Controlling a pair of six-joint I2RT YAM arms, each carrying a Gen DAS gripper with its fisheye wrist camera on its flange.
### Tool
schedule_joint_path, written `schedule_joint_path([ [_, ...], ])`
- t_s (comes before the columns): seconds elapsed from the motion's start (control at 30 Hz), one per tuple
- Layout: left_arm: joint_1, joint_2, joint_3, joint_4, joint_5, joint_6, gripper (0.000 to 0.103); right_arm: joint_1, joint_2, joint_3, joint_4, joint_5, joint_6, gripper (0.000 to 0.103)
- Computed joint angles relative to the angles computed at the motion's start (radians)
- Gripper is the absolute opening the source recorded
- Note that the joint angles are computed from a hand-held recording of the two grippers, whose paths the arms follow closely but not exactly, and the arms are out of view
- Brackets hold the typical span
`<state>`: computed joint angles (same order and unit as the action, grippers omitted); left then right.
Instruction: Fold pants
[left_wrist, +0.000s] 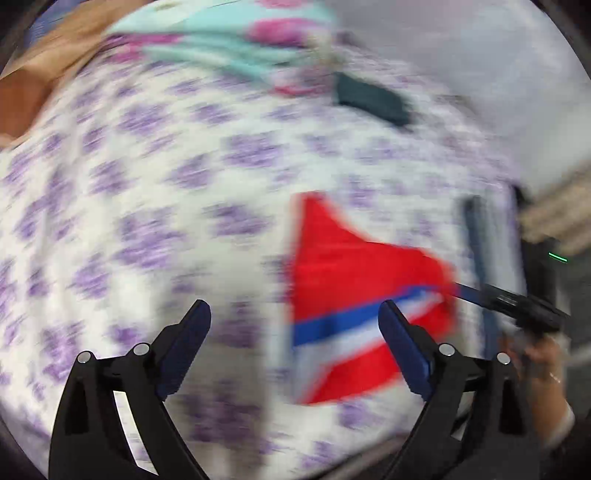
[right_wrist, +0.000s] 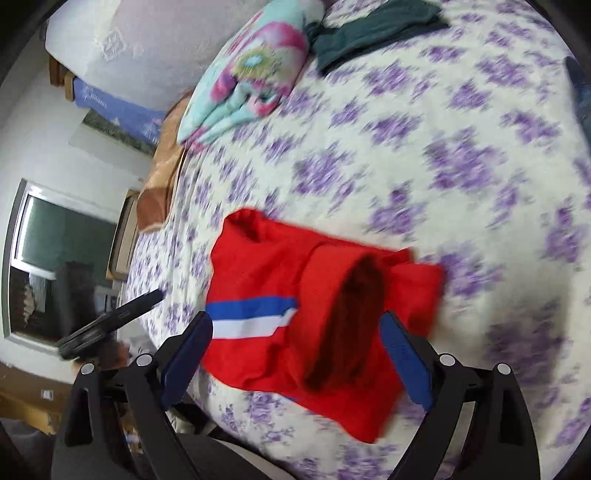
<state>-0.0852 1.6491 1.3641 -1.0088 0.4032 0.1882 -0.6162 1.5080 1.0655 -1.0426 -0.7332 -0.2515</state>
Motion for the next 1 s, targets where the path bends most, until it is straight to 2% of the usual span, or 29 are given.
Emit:
schedule_joint_path([
  [0.03,-0.01,0.016,-0.027,0.038,-0.061,-0.023,0.089,0.045,-0.01,-0.02,0.024,0.027,0.015,0.092],
  [0.1,-0.035,0.053,-0.064,0.071,-0.106,-0.048,0.089,0.123,-0.02,-0.05,0.058,0.081,0.026,0.061],
  [0.13,-0.04,0.066,-0.071,0.07,-0.111,-0.048,0.089,0.171,-0.007,-0.063,0.08,0.128,0.036,0.024],
  [0.17,-0.054,0.078,-0.082,0.075,-0.123,-0.057,0.089,0.195,0.017,-0.067,0.079,0.146,0.03,0.019],
  [0.23,-0.08,0.083,-0.111,0.102,-0.146,-0.084,0.089,0.211,0.012,-0.085,0.089,0.152,0.012,0.018],
  [0.3,-0.094,0.074,-0.136,0.134,-0.17,-0.094,0.089,0.193,-0.029,-0.068,0.04,0.118,-0.025,0.016],
  [0.37,-0.091,0.064,-0.136,0.124,-0.178,-0.075,0.089,0.126,-0.093,-0.012,-0.085,0.006,-0.116,0.016],
  [0.43,-0.097,0.061,-0.118,0.109,-0.198,-0.071,0.089,0.051,-0.131,0.06,-0.241,-0.052,-0.241,0.016],
  [0.5,-0.103,0.042,-0.118,0.123,-0.21,-0.061,0.089,0.023,-0.168,0.07,-0.279,0.02,-0.289,0.018],
  [0.53,-0.103,0.037,-0.116,0.118,-0.215,-0.052,0.09,0.026,-0.188,0.031,-0.233,0.111,-0.276,0.024],
  [0.6,-0.126,0.057,-0.108,0.125,-0.232,-0.057,0.089,0.02,-0.118,-0.074,-0.136,0.214,-0.209,0.049],
  [0.63,-0.149,0.074,-0.107,0.131,-0.258,-0.067,0.089,0.023,-0.092,-0.116,-0.074,0.25,-0.154,0.065],
  [0.67,-0.164,0.082,-0.104,0.132,-0.276,-0.071,0.089,0.019,-0.066,-0.154,-0.017,0.274,-0.109,0.074],
  [0.77,-0.193,0.078,-0.092,0.13,-0.334,-0.054,0.089,-0.002,-0.099,-0.166,-0.015,0.224,-0.097,0.073],
  [0.83,-0.19,0.053,-0.085,0.123,-0.329,-0.038,0.089,-0.049,-0.154,-0.126,-0.066,0.199,-0.159,0.073],
  [0.9,-0.187,0.025,-0.081,0.117,-0.308,-0.033,0.089,-0.1,-0.195,-0.075,-0.075,0.189,-0.161,0.074],
  [0.93,-0.19,0.01,-0.078,0.115,-0.294,-0.031,0.089,-0.112,-0.212,-0.045,-0.065,0.184,-0.144,0.072],
  [0.97,-0.189,-0.007,-0.078,0.114,-0.275,-0.024,0.089,-0.111,-0.214,-0.022,-0.06,0.161,-0.133,0.064],
  [1.0,-0.195,-0.021,-0.076,0.112,-0.245,-0.022,0.089,-0.096,-0.203,-0.004,-0.062,0.125,-0.126,0.06],
])
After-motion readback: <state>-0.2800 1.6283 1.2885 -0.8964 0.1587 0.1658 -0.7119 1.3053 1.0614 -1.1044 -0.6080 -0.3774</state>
